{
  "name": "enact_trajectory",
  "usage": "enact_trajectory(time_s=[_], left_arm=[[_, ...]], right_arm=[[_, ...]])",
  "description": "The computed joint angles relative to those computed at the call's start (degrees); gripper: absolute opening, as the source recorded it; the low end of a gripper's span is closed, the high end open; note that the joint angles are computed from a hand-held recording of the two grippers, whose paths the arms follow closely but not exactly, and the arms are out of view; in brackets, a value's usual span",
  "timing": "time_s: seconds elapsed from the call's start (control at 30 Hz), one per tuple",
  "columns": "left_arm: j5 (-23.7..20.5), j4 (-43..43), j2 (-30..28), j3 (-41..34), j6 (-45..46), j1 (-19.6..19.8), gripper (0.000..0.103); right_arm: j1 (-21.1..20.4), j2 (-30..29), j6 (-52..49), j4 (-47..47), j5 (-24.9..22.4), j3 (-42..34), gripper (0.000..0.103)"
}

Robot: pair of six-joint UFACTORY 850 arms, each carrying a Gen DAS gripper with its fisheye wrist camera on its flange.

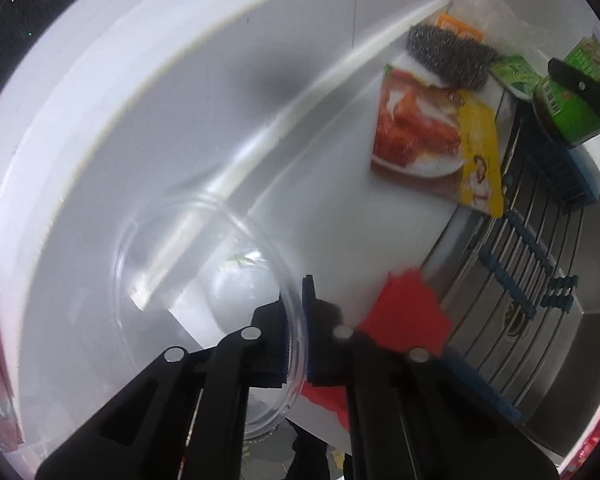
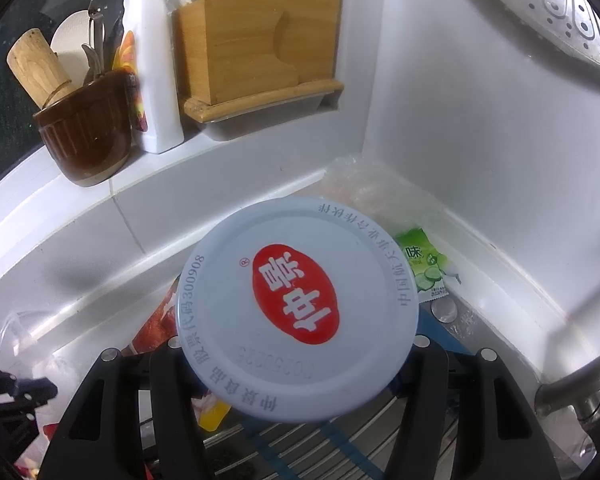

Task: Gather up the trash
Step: 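Close the left tool on the rim of the clear plastic dome lid, then lift the clear lid with the left tool while right carries the white lid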

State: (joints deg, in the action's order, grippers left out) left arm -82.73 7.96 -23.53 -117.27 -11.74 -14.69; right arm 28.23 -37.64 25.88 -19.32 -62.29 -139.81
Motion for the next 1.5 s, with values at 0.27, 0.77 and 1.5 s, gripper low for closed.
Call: enact_trajectory(time_s=[0.27, 0.77, 1.5], left_arm=[[-0.5, 0.3, -1.7, -3.6, -0.9, -0.5, 0.006], [-0.6, 1.5, -5.2, -12.3, -2.4, -2.7, 0.006], [-1.8, 0.7, -8.2, -23.8, -1.3, -4.6, 0.006]], right_arm=[[0.0, 1.2, 0.3, -0.3, 0.5, 1.9, 0.059], [0.2, 4.8, 3.1, -1.7, -0.8, 5.2, 0.059], [2.0, 13.5, 9.4, -5.6, -3.8, 11.7, 0.059]])
